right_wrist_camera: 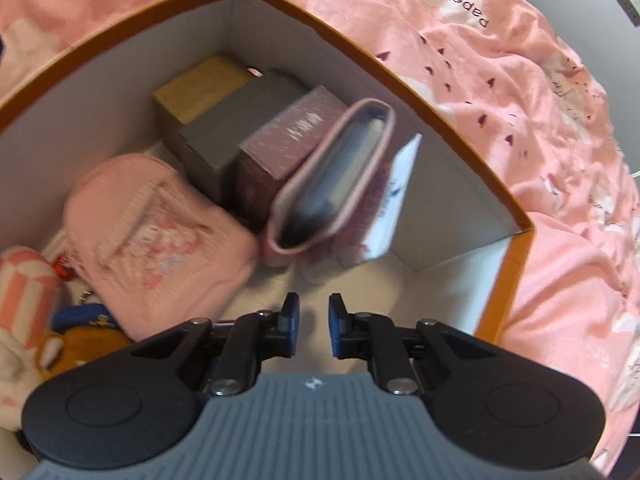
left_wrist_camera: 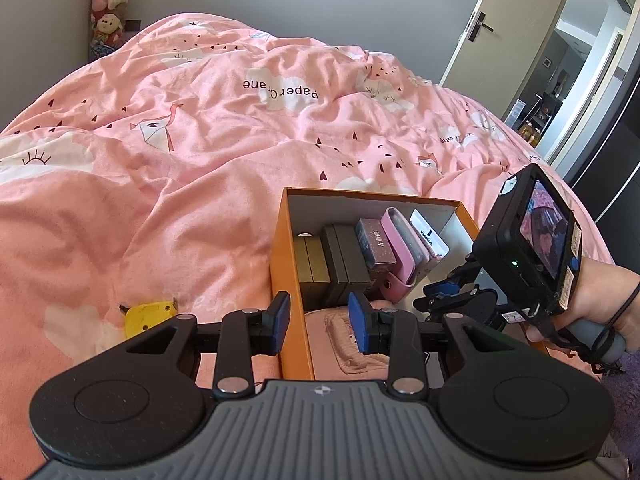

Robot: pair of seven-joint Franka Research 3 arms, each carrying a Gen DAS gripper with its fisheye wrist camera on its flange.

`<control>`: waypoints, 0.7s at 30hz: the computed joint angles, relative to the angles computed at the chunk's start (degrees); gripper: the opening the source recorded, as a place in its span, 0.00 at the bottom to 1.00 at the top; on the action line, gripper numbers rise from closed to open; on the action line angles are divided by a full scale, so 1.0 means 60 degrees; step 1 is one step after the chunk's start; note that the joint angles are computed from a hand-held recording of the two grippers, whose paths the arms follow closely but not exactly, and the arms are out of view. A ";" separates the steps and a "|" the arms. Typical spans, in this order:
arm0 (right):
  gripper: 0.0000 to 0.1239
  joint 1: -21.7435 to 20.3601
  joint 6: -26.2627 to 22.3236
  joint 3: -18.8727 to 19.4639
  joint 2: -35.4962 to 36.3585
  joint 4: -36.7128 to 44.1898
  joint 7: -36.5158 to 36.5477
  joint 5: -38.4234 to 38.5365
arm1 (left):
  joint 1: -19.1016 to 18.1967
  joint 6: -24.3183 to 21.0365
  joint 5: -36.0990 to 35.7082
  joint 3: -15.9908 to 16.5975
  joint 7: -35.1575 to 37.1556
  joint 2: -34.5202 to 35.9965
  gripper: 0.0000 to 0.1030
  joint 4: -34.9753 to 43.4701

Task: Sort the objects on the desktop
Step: 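Withdraw both grippers from the shoebox toward the round mirror and pink stick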

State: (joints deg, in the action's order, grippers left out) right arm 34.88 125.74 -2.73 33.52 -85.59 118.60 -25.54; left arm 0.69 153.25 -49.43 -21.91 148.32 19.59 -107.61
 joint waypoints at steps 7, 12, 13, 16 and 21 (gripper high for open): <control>0.05 0.0021 0.0626 -0.0175 0.0012 -0.0203 -0.0090 -0.0322 | 0.0033 0.0078 -0.0066 0.0025 -0.0001 -0.0072 0.36 -0.0044; 0.05 0.0015 0.0684 -0.0175 0.0103 -0.0111 -0.0345 -0.0449 | 0.0040 0.0180 -0.0060 0.0058 -0.0056 -0.0147 0.36 -0.0106; 0.05 0.0021 0.0679 -0.0183 0.0091 -0.0118 -0.0323 -0.0443 | 0.0050 0.0195 -0.0078 0.0056 -0.0039 -0.0168 0.36 -0.0120; 0.05 0.0036 0.0663 -0.0199 0.0018 -0.0164 -0.0280 -0.0471 | 0.0106 0.0270 -0.0215 0.0077 0.0087 -0.0317 0.36 -0.0231; 0.05 0.0339 0.0724 -0.0251 -0.0689 -0.0930 0.0597 -0.1001 | 0.0083 0.0460 0.0015 0.0438 -0.0408 -0.0653 0.36 -0.0482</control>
